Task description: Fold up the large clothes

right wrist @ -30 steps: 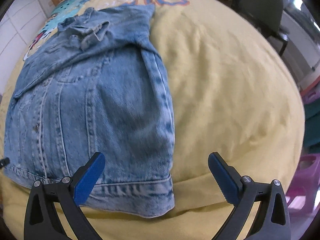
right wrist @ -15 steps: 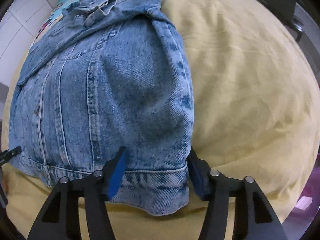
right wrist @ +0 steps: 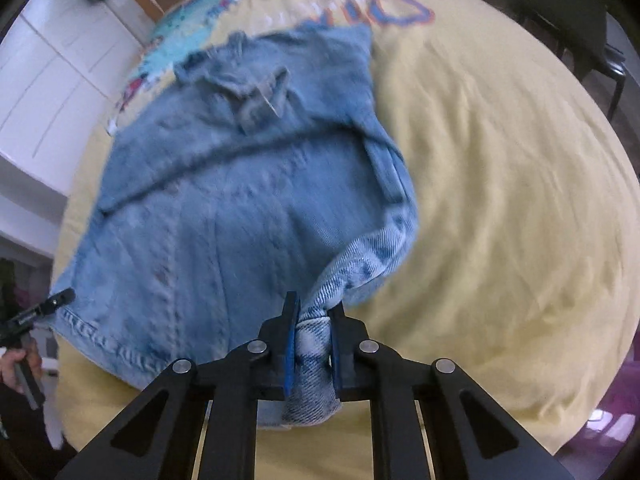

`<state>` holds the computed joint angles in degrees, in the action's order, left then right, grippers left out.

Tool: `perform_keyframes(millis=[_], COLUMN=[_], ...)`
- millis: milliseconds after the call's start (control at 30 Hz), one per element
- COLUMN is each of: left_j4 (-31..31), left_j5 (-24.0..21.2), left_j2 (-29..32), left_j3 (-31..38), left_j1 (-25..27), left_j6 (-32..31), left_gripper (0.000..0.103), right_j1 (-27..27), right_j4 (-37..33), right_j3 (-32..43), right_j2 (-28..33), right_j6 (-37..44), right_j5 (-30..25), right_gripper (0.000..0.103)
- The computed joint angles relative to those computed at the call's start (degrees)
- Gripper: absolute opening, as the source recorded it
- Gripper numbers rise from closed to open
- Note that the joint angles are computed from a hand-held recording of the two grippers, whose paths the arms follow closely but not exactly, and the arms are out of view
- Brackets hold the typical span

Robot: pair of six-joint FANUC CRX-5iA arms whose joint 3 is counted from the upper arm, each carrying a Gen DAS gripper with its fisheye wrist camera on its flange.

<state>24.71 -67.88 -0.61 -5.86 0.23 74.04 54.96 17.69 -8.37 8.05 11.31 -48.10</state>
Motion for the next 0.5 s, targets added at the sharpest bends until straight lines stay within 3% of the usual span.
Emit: perform_keyframes(millis=[233, 500], left_j4=[-0.5, -3.7], left_j5=[1.5, 1.1], left_j2=[5.2, 17.0], left_j3=[9.5, 28.0], left_j1=[-0.7, -0.4], left_j6=[3.5, 10.6], left_gripper=[0.015, 0.015], right_j1=[-3.6, -10.4], right_j4=[4.1, 6.1], right_j3=[7.8, 18.9], right_j2=[2.8, 9.0], right_j6=[2.3, 6.1], right_j5=[0.9, 1.5], right_gripper=[0.013, 0.013])
